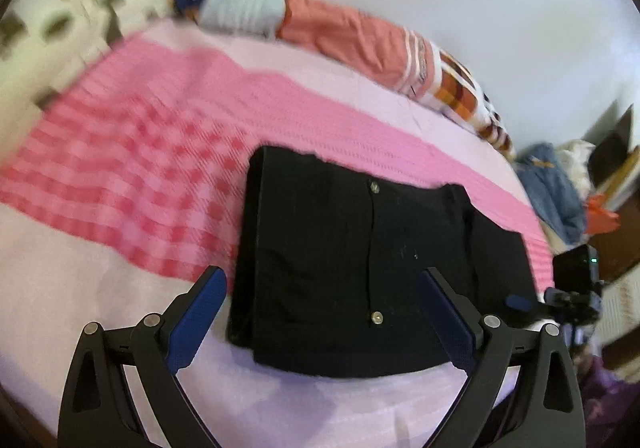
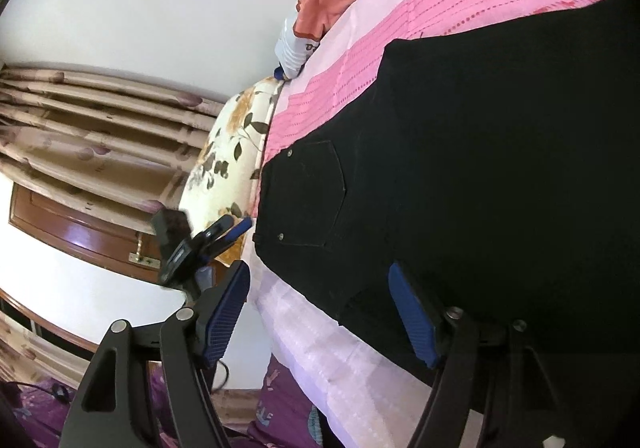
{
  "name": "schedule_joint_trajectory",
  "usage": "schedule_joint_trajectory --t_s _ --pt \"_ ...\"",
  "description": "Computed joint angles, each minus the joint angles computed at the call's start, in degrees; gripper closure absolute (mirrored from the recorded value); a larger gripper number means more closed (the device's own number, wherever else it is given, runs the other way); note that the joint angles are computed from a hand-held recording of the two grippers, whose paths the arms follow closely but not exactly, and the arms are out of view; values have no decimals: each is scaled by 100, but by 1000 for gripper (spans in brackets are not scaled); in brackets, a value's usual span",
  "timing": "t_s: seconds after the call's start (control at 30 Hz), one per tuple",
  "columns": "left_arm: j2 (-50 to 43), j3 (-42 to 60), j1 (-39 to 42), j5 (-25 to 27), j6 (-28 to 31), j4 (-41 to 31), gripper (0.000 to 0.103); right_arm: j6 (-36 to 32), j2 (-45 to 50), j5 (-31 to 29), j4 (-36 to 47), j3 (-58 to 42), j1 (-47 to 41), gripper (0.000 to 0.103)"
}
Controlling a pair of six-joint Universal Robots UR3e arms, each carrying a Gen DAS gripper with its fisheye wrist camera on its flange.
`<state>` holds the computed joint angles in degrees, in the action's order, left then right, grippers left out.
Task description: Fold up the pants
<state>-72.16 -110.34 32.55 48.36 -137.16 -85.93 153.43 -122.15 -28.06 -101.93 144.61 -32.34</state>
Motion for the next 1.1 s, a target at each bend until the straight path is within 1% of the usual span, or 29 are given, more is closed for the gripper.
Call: schedule_joint_trajectory --t_s 0.03,0.07,0.13,0.17,0.23,0.27,0.33,0.4,0.47,0.53,0.57,0.6,0.63,0.73,0.77,0.8,0.83,0.93,1.03,1.1 --pt "-474 226 -40 -50 163 -202 7 215 84 -42 -300 0 102 30" --pt "-749 319 -77 -76 255 -223 7 387 151 -66 -521 -8 177 29" --pt "-1416 631 -269 58 349 -151 7 722 337 -92 -972 1 320 25" --pt "-1812 920 -367 117 380 -326 7 932 436 -140 -1230 5 393 24" --pt "-2161 1301 -299 -201 878 -909 7 1133 491 -230 -1430 30 420 16" --pt "-2423 1592 -355 -196 1024 -1184 7 1253 547 -274 -1543 41 432 15" --pt "-2665 1917 -476 -119 1283 -1410 7 1480 660 -311 -1768 105 424 15" --pt "-2878 2217 -600 -59 1404 -1584 7 1535 659 -299 -1793 164 371 15" --pt "-2993 2455 -777 129 1318 -1511 14 1677 675 -300 -1899 172 384 15" --pt "-3003 2560 -882 294 1265 -1387 31 1828 719 -305 -2024 123 479 14" --pt "-2977 2555 -926 385 1276 -1279 36 1877 729 -315 -2071 116 516 14" --pt "-2888 2424 -994 505 1269 -1041 47 1992 772 -345 -2198 96 591 14" --pt "-2799 2280 -1053 590 1302 -832 52 2097 831 -359 -2327 77 672 13" --pt "-2736 2123 -1166 633 1220 -533 56 2395 1081 -396 -2755 15 890 12" --pt "-2730 2114 -1181 633 1182 -501 57 2494 1166 -422 -2901 -8 969 12" --pt "-2696 2094 -1166 624 1159 -510 60 2579 1241 -449 -3022 -40 1041 12" --pt "-2645 2073 -1169 576 1114 -512 65 2617 1287 -471 -3091 -57 1084 12" --pt "-2443 1928 -1189 340 927 -412 70 2709 1368 -463 -3271 -36 1155 12" --pt "-2179 1787 -1136 137 818 -420 73 2722 1378 -452 -3344 -6 1165 12" --pt "-1997 1748 -1052 -69 721 -613 74 2679 1407 -372 -3373 16 1158 12"
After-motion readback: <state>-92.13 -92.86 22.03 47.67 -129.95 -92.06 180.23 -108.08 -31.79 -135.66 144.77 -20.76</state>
